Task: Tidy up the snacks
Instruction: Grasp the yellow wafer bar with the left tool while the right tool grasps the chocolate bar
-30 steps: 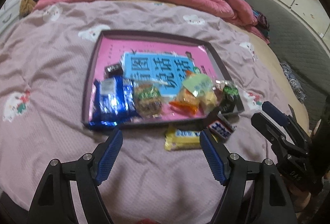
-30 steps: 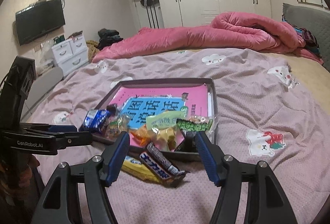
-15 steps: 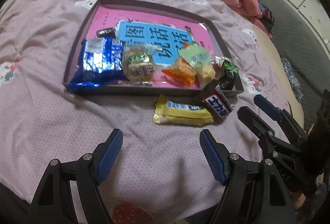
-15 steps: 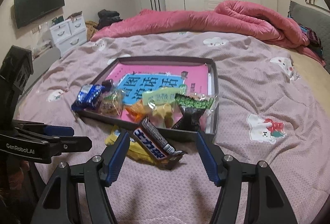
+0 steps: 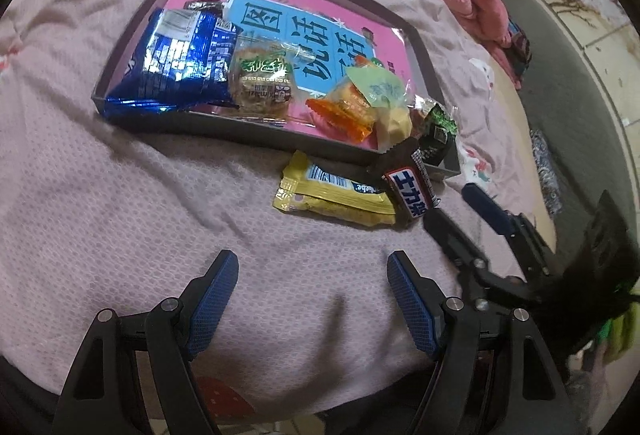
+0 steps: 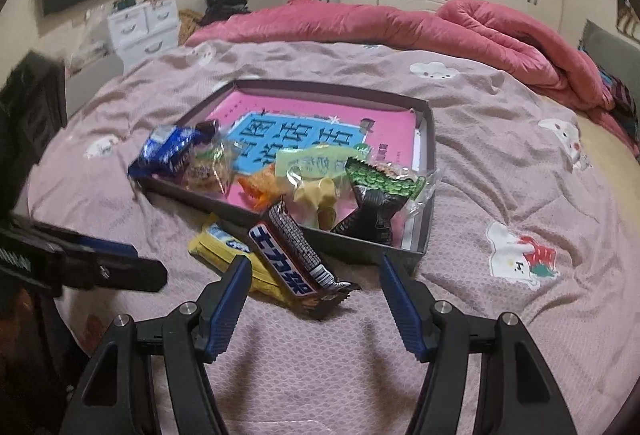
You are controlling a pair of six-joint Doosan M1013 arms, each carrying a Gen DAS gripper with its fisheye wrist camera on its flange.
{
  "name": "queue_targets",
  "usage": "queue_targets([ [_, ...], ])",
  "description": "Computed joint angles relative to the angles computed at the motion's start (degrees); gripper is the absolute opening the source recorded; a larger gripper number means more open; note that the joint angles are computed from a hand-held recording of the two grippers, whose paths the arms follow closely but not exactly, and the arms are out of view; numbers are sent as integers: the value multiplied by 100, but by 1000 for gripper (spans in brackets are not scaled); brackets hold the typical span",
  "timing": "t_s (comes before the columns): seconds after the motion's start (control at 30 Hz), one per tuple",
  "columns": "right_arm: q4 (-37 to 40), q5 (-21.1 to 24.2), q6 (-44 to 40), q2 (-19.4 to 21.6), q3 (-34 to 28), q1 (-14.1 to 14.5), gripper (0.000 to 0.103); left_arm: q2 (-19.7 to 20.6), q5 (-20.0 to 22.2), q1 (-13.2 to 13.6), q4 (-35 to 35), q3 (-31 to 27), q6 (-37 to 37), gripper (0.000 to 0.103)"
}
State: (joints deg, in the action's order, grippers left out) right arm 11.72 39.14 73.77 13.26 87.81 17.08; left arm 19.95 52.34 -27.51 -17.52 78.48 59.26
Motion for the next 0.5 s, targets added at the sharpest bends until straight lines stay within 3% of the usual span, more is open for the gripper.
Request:
queue_targets([
  [0.33,-160,169,-643,231,-163,87,48,98,-197,137,-967,78,-126,78],
  [0.5,-143,271,-840,264,-187,111,32,165,-304,181,-1380,109,-252,78],
])
